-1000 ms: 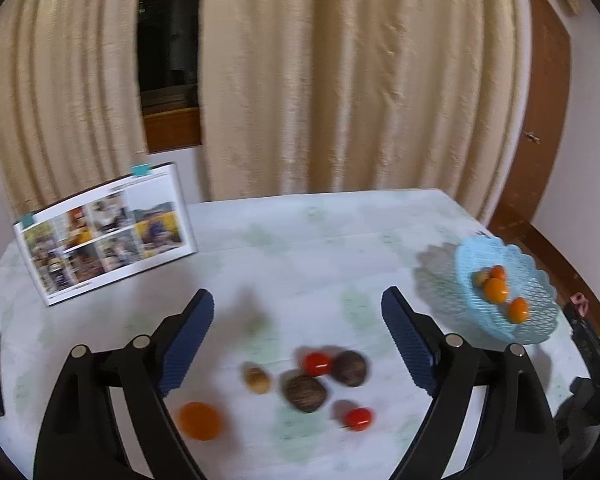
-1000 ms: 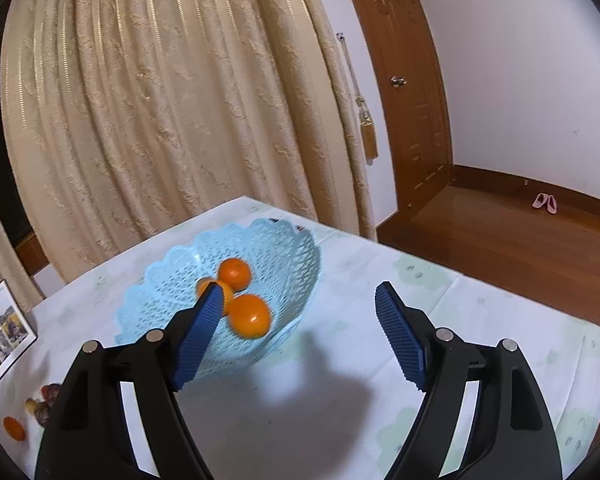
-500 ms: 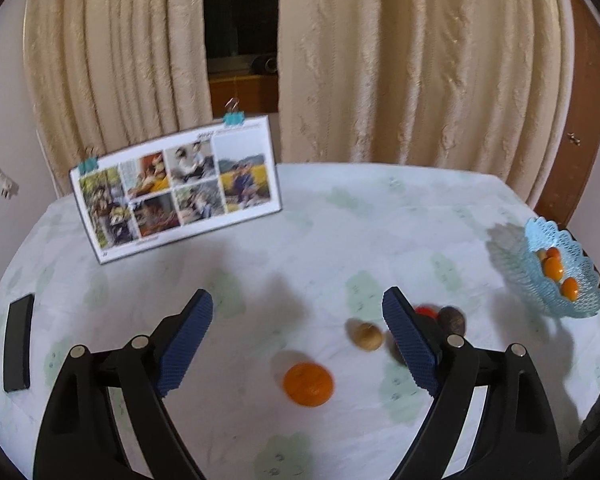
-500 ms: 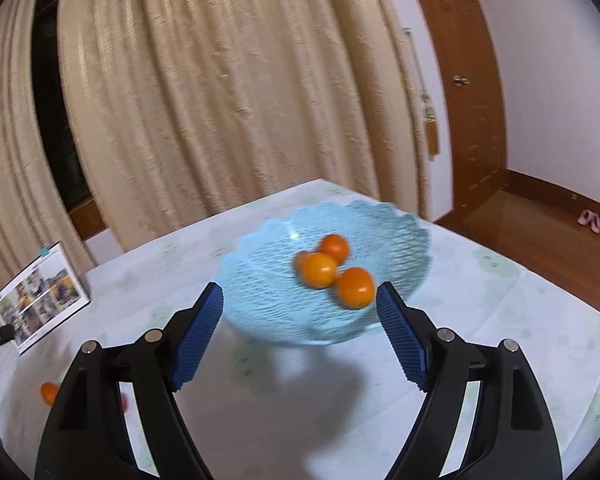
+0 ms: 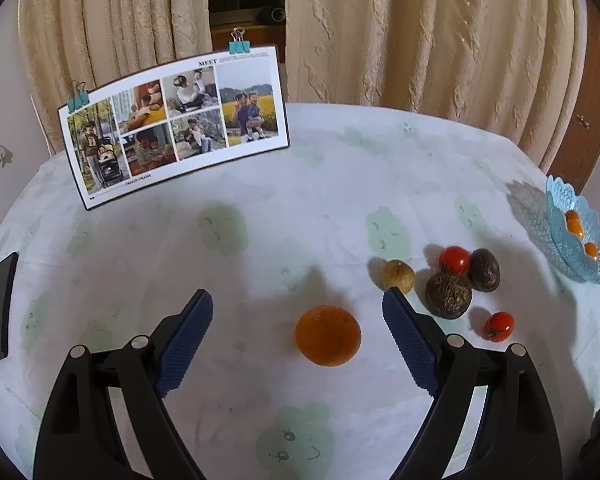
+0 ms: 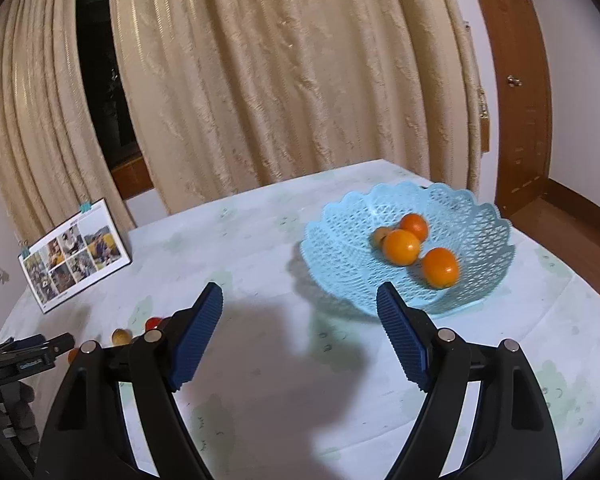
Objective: Organize fruits
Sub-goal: 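Move both open tools back toward the fruit on the table, then close the left tool around a mandarin and lift it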
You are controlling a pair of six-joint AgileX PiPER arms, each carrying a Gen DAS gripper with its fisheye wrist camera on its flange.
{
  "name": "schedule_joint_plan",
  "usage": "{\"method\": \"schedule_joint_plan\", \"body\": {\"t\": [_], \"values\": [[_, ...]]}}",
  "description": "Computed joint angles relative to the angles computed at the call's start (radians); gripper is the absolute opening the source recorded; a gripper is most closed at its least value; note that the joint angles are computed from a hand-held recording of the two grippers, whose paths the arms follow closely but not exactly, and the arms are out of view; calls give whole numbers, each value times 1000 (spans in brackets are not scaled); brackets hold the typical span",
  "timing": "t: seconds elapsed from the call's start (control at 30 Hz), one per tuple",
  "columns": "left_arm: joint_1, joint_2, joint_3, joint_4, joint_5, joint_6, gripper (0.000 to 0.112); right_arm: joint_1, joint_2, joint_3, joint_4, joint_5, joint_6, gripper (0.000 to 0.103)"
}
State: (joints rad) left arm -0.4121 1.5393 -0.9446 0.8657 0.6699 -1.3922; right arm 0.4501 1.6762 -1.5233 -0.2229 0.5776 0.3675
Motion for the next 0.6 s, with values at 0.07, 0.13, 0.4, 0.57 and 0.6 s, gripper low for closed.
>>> {"method": "schedule_joint_plan", "body": {"t": [0.07, 0.13, 0.4, 0.57, 0.6], "values": [[4, 19, 0, -2, -8, -1, 86, 8, 9, -6, 14, 7, -18, 81], [8, 37, 0, -6, -17, 0, 86, 17, 18, -13, 26, 13, -34, 81], [26, 97, -5, -41, -52, 36, 67, 39, 51, -40, 85, 40, -97, 81], [18, 94, 1, -42, -79, 51, 48, 47, 77, -72, 139, 64, -149, 81], [13, 93, 1, -42, -78, 51, 46, 49, 82, -79, 149, 69, -159, 81]]}}
